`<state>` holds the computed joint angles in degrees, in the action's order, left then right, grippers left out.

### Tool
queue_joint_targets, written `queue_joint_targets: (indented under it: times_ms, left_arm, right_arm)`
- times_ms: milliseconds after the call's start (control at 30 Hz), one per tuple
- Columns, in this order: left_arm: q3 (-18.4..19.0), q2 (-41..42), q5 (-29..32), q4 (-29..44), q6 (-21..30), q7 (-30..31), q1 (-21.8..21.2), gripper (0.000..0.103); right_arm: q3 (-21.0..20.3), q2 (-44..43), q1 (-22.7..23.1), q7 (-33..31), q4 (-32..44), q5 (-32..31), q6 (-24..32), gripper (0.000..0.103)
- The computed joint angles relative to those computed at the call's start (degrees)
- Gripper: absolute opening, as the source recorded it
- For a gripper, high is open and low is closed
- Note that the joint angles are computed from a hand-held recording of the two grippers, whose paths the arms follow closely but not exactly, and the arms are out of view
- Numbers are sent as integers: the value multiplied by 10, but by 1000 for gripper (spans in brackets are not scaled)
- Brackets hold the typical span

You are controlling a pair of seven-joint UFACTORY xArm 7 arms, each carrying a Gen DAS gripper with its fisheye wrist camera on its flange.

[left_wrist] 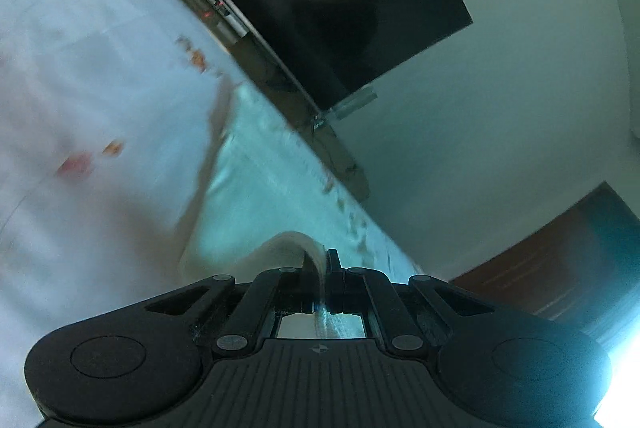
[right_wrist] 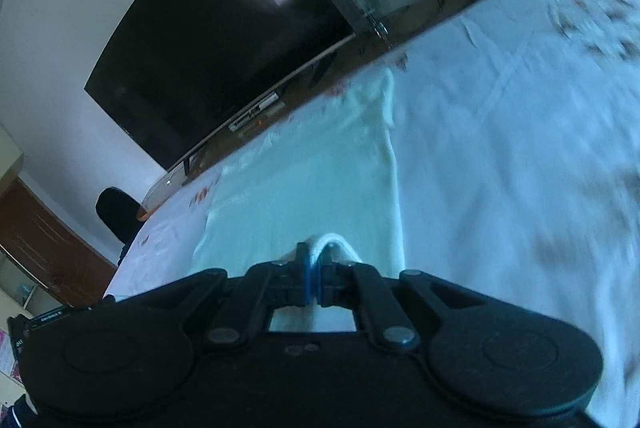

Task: Fold small clothes

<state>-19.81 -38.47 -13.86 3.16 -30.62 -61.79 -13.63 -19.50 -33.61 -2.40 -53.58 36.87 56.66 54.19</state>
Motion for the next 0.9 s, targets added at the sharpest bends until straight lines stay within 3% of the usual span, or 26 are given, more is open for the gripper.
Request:
queue_joint_targets:
  times_ms: [133, 267, 333, 467, 633, 667, 733, 767, 800, 833, 867, 900]
  left_arm:
    - [119, 131, 89, 89, -65, 32, -4, 3]
    - [195, 234, 170, 195, -48, 29, -2, 3]
    - [236, 288, 244, 257, -18, -4, 0, 3]
    - [257, 394, 365, 378, 19, -92, 33, 3]
    - [210, 493, 461, 502, 79, -173, 106, 3]
    - [197, 515, 461, 524, 81, -165, 119, 3]
    - [227, 536, 389, 535, 76, -115, 83, 4]
    - [228, 551, 364, 542, 56, -108, 83, 4]
    - [234, 563, 324, 541, 29, -95, 75, 15]
    - [244, 570, 282, 539, 11, -73, 61, 59]
    - [256, 571, 245, 538, 8, -41, 44, 80]
    - [277, 569, 215, 535, 5, -1, 18, 88]
  right_arm:
    - [17, 96, 32, 0, 85, 63, -30, 4]
    - [45, 210, 35, 18, 192, 117, -25, 4]
    - [61, 272, 30, 26, 250, 134, -24, 4]
    - [99, 391, 15, 48, 364, 141, -30, 4]
    - [140, 522, -10, 95, 489, 132, -30, 4]
    - [148, 546, -16, 108, 514, 129, -27, 4]
    - [164, 590, -29, 130, 559, 124, -18, 6]
    - [172, 604, -32, 126, 572, 125, -29, 13]
    - [180, 615, -33, 118, 580, 128, -52, 19]
    - [187, 621, -34, 114, 582, 131, -74, 29]
    - [195, 627, -37, 107, 584, 138, -98, 30]
    - [203, 631, -44, 97, 586, 144, -109, 30]
